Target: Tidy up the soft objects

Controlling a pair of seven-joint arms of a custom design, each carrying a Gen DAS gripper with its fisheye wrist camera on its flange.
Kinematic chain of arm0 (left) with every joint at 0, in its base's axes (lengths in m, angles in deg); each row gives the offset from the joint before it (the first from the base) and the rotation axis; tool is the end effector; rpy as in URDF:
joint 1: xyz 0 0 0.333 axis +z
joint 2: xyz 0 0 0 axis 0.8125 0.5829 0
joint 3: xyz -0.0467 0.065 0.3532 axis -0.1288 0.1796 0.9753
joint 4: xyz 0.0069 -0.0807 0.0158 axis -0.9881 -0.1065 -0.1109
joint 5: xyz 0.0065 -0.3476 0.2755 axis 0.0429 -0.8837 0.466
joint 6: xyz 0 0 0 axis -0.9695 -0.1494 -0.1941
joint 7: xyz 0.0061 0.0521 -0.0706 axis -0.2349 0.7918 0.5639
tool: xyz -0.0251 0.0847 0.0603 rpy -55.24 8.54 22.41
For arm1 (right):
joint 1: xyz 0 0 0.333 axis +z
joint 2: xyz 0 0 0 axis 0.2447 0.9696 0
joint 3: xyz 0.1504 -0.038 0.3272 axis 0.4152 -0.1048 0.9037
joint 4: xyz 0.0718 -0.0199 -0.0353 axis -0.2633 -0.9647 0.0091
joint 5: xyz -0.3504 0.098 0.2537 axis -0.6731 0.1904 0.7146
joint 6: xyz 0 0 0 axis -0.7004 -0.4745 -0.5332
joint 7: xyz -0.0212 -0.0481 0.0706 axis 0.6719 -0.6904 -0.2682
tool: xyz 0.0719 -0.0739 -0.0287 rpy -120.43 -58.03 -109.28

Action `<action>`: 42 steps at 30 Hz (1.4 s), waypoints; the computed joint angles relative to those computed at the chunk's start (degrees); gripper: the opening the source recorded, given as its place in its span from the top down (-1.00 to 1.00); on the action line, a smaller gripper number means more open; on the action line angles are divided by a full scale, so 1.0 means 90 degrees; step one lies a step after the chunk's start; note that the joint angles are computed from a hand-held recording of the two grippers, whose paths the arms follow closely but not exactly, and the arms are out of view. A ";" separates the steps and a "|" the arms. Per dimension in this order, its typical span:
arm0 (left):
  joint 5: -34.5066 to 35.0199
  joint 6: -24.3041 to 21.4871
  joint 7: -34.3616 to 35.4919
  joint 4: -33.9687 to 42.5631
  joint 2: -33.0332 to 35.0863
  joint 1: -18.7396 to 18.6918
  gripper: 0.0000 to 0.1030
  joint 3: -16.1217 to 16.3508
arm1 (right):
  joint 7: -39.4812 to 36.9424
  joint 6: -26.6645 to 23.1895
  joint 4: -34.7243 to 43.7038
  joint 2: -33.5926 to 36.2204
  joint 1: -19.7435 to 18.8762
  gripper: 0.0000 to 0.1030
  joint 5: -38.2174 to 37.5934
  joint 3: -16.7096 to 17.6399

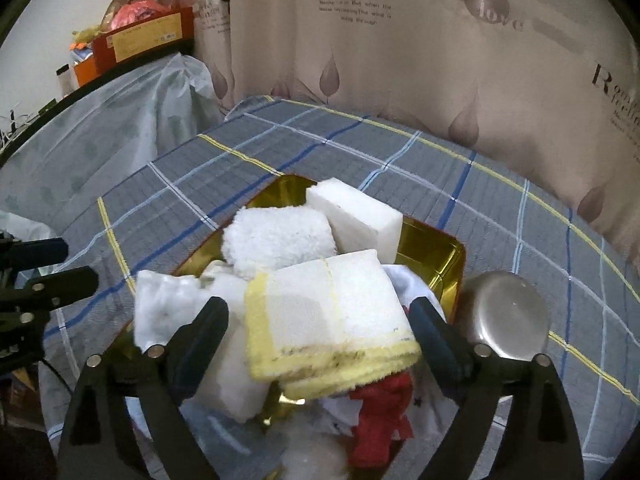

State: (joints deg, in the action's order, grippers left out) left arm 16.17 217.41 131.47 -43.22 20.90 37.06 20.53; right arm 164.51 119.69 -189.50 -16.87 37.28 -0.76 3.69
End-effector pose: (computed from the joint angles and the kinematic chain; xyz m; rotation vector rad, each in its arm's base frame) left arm 0.5909 -0.3086 0.4510 -1.5726 2.1985 -0.5663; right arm 0.5708 0.3099 0.4142 -1.8013 1.8082 -0.6637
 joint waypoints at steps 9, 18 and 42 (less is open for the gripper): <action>-0.0104 0.0042 0.0112 -0.0051 -0.0068 -0.0011 0.06 -0.0051 | 0.0492 -0.0190 -0.0587 -0.0719 0.0025 -0.94 -0.0176 0.0239; 0.0045 0.0085 0.0117 -0.0116 -0.0150 -0.0068 0.06 -0.0102 | 0.1351 -0.0423 -0.1231 -0.1493 -0.0175 -0.95 -0.0460 0.0624; -0.0129 0.0047 0.0272 -0.0150 -0.0216 -0.0048 0.06 -0.0177 | 0.1961 -0.0921 -0.1788 -0.1903 -0.0342 -0.96 -0.0223 0.0905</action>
